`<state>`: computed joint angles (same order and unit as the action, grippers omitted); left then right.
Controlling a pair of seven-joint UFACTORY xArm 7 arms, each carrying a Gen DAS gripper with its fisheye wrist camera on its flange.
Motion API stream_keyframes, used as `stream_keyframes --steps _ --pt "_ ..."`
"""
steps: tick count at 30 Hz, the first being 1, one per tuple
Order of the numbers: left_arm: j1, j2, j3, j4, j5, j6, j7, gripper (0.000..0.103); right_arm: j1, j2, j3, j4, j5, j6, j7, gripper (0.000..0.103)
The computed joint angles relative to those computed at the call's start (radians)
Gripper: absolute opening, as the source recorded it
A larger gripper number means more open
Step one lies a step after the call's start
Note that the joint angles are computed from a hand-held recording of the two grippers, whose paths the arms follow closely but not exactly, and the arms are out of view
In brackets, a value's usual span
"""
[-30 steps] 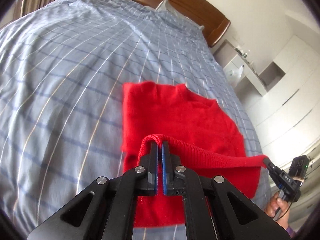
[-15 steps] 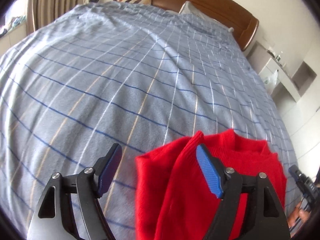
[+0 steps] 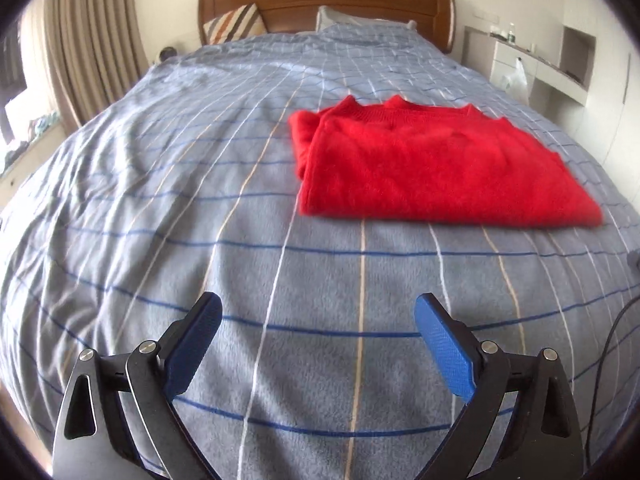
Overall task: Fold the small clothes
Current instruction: 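Open both grippers and lift them off the folded sweater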
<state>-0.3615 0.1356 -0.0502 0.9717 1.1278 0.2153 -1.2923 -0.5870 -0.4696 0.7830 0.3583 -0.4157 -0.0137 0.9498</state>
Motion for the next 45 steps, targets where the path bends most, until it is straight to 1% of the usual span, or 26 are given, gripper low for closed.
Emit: stream_keyframes --steps 1,2,3,4,6,7,11,16,24,45 --pt "-0.004 0.015 0.006 0.007 0.017 0.01 -0.037 0.098 -0.063 -0.021 0.072 -0.011 -0.007 -0.026 0.031 0.066" --pt "-0.005 0.034 0.01 0.016 0.02 0.016 -0.051 0.1 -0.13 -0.039 0.153 -0.014 -0.005 -0.038 0.052 0.069" --pt "-0.011 0.045 0.019 0.016 0.048 0.01 -0.084 0.102 -0.178 -0.046 0.215 -0.009 -0.001 -0.033 0.061 0.073" --pt "-0.019 0.058 0.034 0.022 0.104 -0.001 -0.135 0.103 -0.223 -0.048 0.267 -0.01 0.002 -0.046 0.071 0.074" --pt "-0.032 0.07 0.05 0.03 0.213 -0.011 -0.228 0.103 -0.299 -0.103 0.367 -0.028 0.033 -0.099 0.099 0.076" --pt "-0.032 0.071 0.047 0.032 0.242 -0.006 -0.253 0.103 -0.312 -0.116 0.388 -0.03 0.048 -0.102 0.099 0.078" --pt "-0.015 0.075 0.027 0.034 0.275 0.006 -0.277 0.103 -0.337 -0.1 0.416 -0.02 0.082 -0.093 0.074 0.083" --pt "-0.007 0.074 0.012 0.035 0.298 0.015 -0.301 0.103 -0.361 -0.141 0.465 -0.014 0.094 -0.084 0.083 0.084" --pt "0.003 0.073 0.0 0.033 0.311 0.019 -0.313 0.102 -0.362 -0.149 0.471 -0.015 0.092 -0.083 0.091 0.084" --pt "0.005 0.073 -0.005 0.032 0.323 0.023 -0.326 0.102 -0.361 -0.156 0.475 -0.015 0.089 -0.082 0.1 0.084"
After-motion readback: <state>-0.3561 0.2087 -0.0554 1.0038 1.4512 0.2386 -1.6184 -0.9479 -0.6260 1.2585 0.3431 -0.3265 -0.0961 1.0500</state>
